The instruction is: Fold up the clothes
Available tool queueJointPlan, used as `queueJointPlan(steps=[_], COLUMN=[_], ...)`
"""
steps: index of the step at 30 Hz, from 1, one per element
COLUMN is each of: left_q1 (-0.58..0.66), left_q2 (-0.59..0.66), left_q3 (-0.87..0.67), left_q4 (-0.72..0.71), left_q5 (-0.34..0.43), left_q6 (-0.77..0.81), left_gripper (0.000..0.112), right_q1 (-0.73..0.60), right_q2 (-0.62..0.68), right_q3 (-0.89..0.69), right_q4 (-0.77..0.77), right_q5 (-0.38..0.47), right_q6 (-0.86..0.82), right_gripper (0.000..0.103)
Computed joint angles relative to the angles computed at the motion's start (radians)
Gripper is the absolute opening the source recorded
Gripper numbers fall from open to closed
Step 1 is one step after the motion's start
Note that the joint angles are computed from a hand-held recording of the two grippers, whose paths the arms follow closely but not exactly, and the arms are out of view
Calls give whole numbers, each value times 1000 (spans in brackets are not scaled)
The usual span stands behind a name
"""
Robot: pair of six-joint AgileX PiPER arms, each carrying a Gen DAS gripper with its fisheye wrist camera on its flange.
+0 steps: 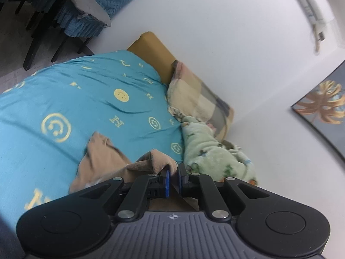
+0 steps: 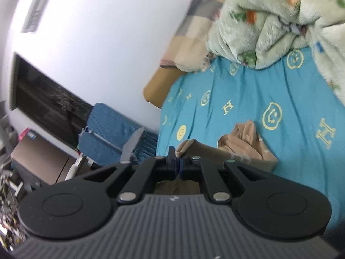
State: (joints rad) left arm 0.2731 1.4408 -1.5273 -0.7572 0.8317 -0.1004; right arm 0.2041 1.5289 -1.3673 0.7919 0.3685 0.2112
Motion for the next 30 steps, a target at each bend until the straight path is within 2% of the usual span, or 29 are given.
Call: queueJointPlan(steps=[5, 8, 10, 12, 14, 15, 17, 18, 19, 20, 21, 22, 25, 27, 30], left_q1=[-70, -79, -75, -67, -76, -75, -67, -58, -49, -41, -42, -44, -54, -66, -89], left_q2=[317, 432, 502, 572, 643, 669, 704, 714, 724, 732, 710, 686, 639, 638, 678], left_q3=[-321, -375, -409, -452, -526, -555, -597, -607, -620, -627, -593, -555, -474, -456, -484], left_q4=[142, 131, 103, 63, 110, 132, 138, 122, 107, 90, 101, 111, 152, 193, 250], left_q5=[5, -47, -57, -42, -21, -7, 23, 39, 57, 70, 54, 32, -12, -15, 14], left_q6=[-67, -32, 0, 68, 83, 78, 85, 97, 106, 119, 140, 164, 209, 209, 184], left_gripper=[9, 9, 9, 10, 10, 10, 20, 27, 50, 74, 83, 86, 86, 83, 75], right_q1=[-38, -56, -74, -85, -103, -121, -156, -159, -159, -151, -147, -144, -133, -115, -77], right_q2=[253, 372, 444, 501, 543, 566, 604, 597, 592, 571, 565, 559, 543, 577, 649], right_q3=[-276, -358, -401, -450, -498, -528, -569, -558, -553, -523, -502, -482, -427, -470, -577], right_q4=[-80, -59, -1, -16, -9, 49, 171, 184, 178, 157, 172, 187, 229, 160, -34], right_q5=[94, 88, 90, 100, 139, 191, 283, 286, 291, 267, 257, 248, 222, 234, 271], right_q6=[86, 40, -21, -39, -85, -130, -226, -257, -270, -283, -303, -323, -380, -340, -220], right_gripper=[7, 7, 7, 7, 8, 8, 8, 17, 26, 58, 87, 91, 90, 72, 68])
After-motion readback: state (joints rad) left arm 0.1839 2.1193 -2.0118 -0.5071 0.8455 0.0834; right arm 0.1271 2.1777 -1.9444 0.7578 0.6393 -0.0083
